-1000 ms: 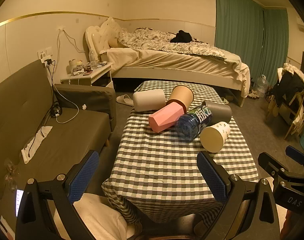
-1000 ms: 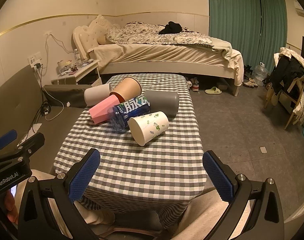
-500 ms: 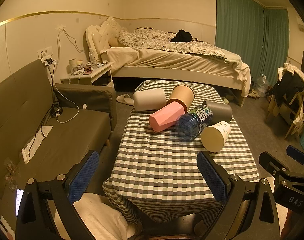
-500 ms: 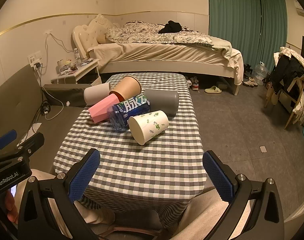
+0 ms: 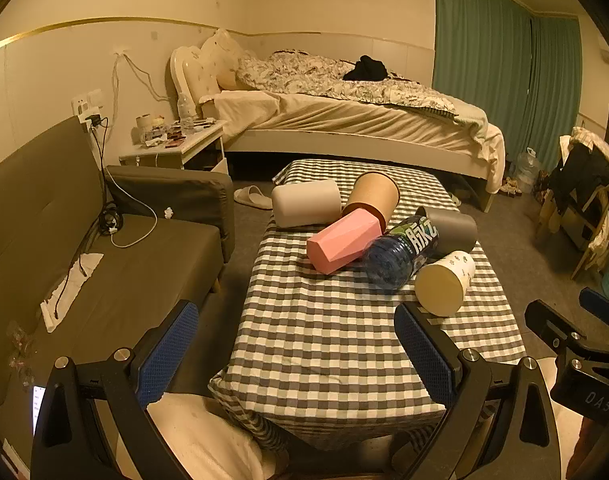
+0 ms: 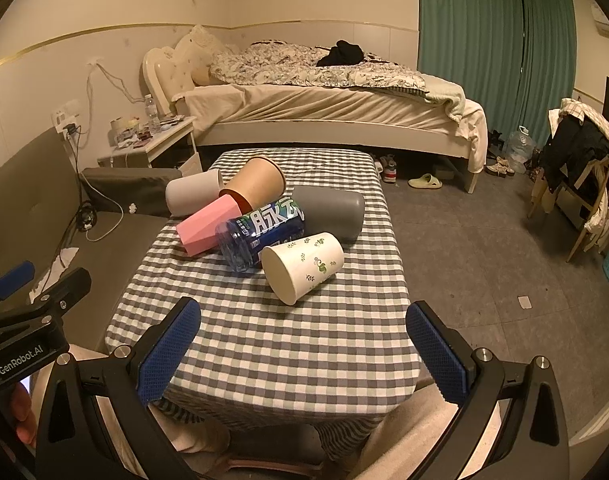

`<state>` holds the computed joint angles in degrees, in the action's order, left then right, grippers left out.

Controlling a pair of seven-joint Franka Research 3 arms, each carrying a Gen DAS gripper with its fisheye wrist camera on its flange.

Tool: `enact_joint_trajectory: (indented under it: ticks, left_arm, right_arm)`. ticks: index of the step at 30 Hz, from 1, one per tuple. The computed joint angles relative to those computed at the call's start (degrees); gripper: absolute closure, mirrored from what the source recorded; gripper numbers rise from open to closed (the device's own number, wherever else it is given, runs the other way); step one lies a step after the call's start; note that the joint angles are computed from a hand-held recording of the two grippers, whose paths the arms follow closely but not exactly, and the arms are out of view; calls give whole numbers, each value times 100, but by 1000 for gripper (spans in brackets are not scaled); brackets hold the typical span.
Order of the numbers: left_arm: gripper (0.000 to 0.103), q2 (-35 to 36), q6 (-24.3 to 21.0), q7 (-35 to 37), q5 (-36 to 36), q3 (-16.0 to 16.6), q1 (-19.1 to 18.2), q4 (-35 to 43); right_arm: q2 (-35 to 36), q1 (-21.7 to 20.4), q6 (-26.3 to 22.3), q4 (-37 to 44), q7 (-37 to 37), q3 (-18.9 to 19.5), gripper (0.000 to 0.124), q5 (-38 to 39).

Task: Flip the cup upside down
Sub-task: 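Reach the right gripper to the brown kraft cup and close on it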

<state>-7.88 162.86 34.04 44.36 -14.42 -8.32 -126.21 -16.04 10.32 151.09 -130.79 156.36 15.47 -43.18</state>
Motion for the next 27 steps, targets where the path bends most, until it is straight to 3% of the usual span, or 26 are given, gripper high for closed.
enact_joint_trajectory:
  ticks: [15, 27]
  left_arm:
    - [2, 264, -100, 481, -443, 125, -55, 320]
    - [2, 1251, -525, 933, -680, 418, -100, 1385]
  right_arm:
    - [415, 242, -386, 554, -174, -189, 21, 65]
    - [1480, 605, -717, 1844, -707, -657, 21, 390]
